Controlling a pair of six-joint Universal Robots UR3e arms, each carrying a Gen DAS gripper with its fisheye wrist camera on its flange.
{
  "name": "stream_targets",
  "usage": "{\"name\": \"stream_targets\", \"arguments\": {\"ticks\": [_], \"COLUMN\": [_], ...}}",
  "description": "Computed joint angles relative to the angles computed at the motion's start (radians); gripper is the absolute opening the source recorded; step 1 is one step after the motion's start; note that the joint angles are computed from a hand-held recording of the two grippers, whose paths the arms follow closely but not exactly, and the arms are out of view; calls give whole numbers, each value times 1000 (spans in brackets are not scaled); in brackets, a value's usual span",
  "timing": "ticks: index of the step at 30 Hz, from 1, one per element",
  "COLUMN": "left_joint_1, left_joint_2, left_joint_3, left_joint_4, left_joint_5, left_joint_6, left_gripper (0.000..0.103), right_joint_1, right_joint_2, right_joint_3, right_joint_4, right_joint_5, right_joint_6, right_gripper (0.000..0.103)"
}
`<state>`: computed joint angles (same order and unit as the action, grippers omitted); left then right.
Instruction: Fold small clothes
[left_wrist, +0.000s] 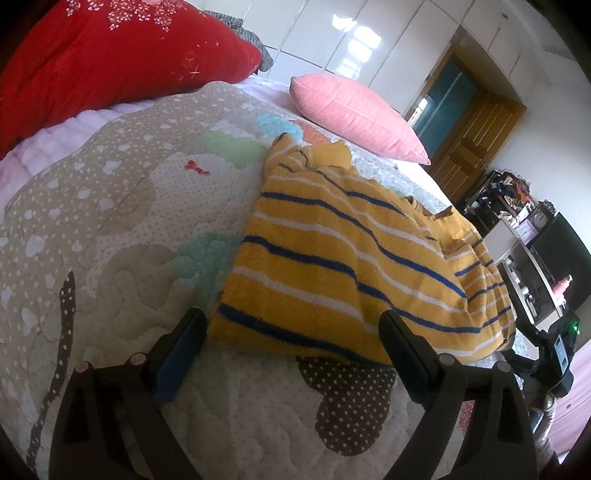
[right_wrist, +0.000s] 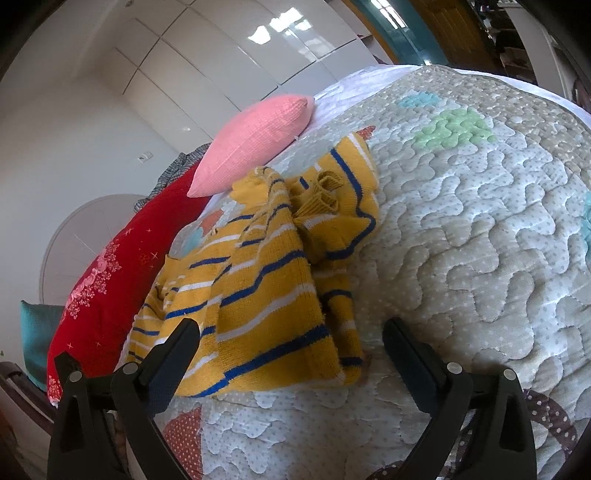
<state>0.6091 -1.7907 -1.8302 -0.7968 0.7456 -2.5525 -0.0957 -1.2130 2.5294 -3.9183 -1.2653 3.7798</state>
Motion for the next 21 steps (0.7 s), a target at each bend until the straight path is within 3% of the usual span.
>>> {"name": "stream_targets", "arguments": {"ticks": [21], "left_joint_1": [23], "left_joint_2": [10], "left_joint_3": [-17], "left_joint_4": [-17], "left_joint_5": [-32], "left_joint_6": [20], "left_gripper": [94], "right_joint_1": [6], "right_joint_2": [1], "right_joint_3": [1], "right_joint_4": [-5], "right_joint_5": [-10], "right_joint_6": [2], "right_gripper": [101]}}
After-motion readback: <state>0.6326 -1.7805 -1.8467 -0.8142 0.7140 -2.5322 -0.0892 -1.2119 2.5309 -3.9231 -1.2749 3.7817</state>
